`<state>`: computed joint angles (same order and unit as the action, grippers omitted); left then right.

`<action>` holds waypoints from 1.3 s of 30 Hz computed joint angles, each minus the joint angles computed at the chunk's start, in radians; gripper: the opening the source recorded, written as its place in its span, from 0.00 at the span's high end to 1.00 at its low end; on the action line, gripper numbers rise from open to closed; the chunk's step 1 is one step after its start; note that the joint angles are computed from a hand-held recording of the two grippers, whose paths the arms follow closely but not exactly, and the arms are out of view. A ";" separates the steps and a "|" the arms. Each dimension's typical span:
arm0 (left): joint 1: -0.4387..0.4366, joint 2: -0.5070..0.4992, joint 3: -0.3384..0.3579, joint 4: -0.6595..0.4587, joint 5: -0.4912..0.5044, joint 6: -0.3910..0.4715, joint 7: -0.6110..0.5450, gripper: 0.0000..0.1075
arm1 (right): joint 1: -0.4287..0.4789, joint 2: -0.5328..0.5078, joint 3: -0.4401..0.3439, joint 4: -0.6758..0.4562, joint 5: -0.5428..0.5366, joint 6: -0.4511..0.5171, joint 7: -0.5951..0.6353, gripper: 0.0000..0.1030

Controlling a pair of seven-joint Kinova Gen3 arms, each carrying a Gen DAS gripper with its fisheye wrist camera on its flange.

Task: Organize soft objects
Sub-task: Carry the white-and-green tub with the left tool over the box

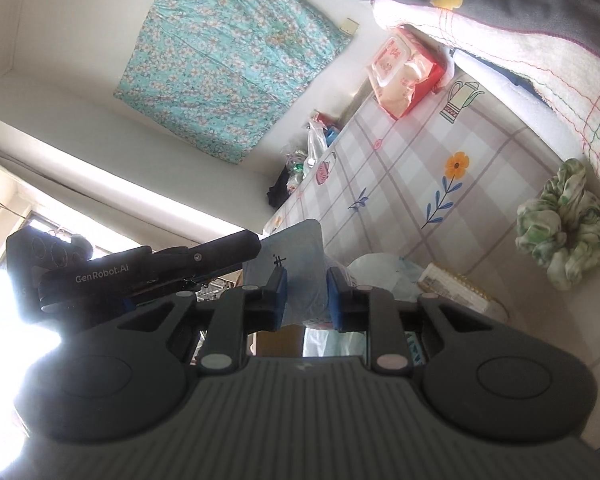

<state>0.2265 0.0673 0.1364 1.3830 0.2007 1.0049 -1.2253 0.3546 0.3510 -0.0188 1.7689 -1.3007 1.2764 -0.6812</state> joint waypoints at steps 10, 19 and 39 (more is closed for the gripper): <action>-0.021 -0.266 0.004 0.190 -0.048 -0.018 0.124 0.87 | -0.045 -0.112 0.013 0.062 0.046 0.125 0.010 0.80; -0.127 -0.535 -0.018 0.356 -0.100 0.060 0.237 0.86 | -0.239 -0.147 -0.040 0.063 0.111 0.142 -0.053 0.80; -0.285 -0.749 -0.355 0.663 -0.015 0.200 0.139 0.84 | -0.669 0.008 -0.198 -0.220 0.530 0.049 -0.509 0.78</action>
<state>-0.0589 -0.6818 -0.2188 2.0457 0.1857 1.2051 -1.0863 -0.3149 0.3594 -0.2164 1.5489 -0.7712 1.3256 -1.1897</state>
